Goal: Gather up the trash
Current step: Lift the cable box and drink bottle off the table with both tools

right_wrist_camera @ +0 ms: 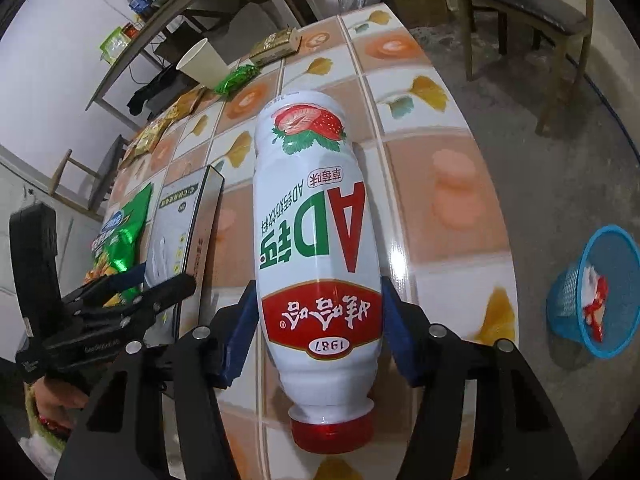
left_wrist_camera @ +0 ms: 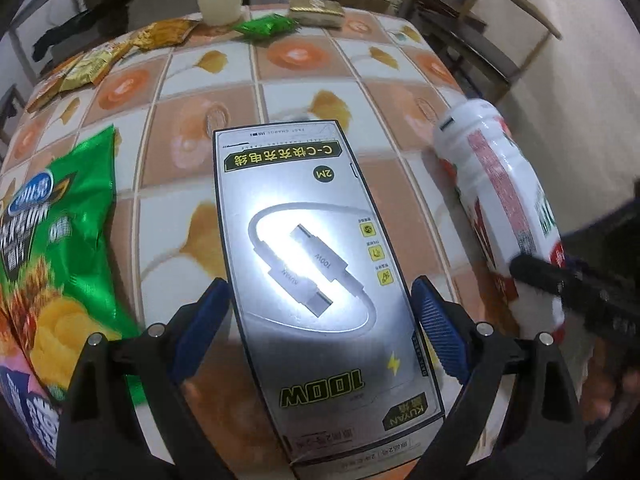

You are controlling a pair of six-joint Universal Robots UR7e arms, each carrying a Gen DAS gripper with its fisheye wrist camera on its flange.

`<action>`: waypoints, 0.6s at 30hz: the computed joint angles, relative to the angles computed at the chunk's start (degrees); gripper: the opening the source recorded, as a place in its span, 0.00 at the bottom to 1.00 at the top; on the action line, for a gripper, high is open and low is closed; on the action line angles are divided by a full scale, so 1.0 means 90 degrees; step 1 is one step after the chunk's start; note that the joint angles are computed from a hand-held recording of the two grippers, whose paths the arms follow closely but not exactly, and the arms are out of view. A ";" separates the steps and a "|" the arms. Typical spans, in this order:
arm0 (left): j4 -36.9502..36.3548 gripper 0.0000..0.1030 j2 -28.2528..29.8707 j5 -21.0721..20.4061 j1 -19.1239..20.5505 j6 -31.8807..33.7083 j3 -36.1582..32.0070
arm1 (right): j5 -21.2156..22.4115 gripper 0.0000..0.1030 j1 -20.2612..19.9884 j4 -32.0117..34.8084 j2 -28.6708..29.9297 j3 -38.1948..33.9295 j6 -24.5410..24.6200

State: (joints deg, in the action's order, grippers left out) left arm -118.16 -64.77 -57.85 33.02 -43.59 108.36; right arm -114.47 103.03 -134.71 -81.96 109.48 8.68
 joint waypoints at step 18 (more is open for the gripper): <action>0.0692 0.86 -0.0564 -0.0011 -0.0541 -0.0524 0.0558 | -0.0959 0.70 0.0492 0.0038 -0.0308 0.0526 0.0127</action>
